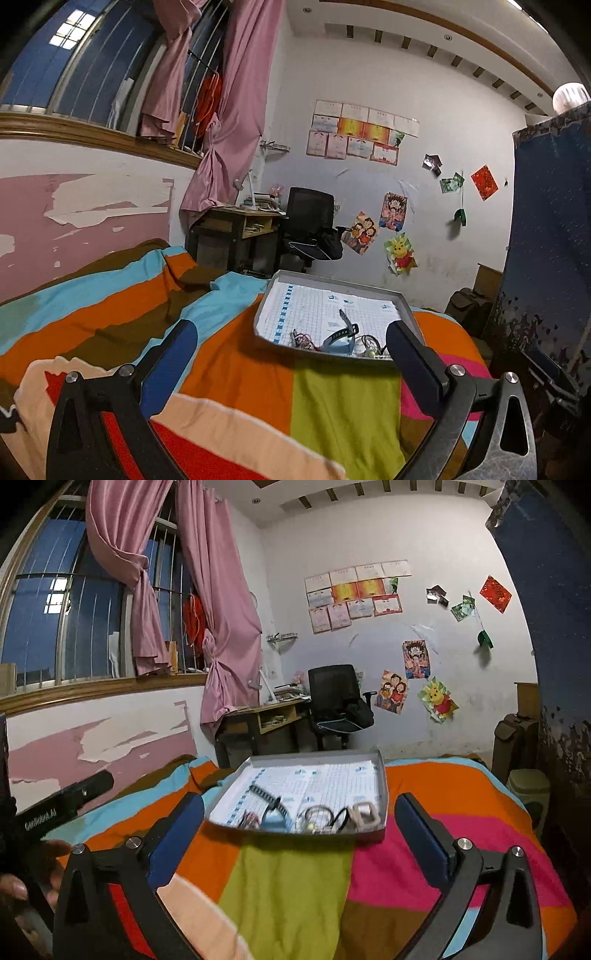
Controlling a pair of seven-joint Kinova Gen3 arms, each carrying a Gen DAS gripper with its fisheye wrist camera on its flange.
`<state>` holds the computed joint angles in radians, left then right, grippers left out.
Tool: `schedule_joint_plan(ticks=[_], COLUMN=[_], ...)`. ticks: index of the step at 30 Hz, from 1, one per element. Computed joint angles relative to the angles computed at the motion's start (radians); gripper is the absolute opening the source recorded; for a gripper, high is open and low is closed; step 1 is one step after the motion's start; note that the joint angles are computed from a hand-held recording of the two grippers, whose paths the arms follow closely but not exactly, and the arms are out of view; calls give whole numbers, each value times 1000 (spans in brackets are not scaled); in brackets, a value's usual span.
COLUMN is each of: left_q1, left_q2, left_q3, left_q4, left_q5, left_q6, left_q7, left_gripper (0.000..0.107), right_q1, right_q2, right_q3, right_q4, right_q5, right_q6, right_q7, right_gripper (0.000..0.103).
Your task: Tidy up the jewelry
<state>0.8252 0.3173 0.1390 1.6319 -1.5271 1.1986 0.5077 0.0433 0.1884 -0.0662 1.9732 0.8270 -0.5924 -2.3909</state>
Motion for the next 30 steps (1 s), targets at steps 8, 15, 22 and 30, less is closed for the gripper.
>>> schedule_joint_plan(ticks=[8, 15, 22, 30], left_q1=[22, 13, 6, 6], left_q2=[-35, -35, -37, -35], left_q3=[38, 49, 52, 53], left_q4=[101, 120, 134, 133], left_q5=[28, 40, 43, 39], left_q6=[49, 45, 33, 36], left_q7=[43, 61, 65, 66], left_gripper=[103, 103, 103, 103], right_q1=[-21, -47, -51, -54], right_q2=[-94, -103, -102, -102], right_q3=[21, 29, 25, 23], right_q4=[153, 183, 181, 182], right_q5=[-87, -152, -172, -185], right_q6=[-3, 24, 31, 30], right_q7=[93, 167, 191, 201], right_gripper=[102, 102, 102, 102])
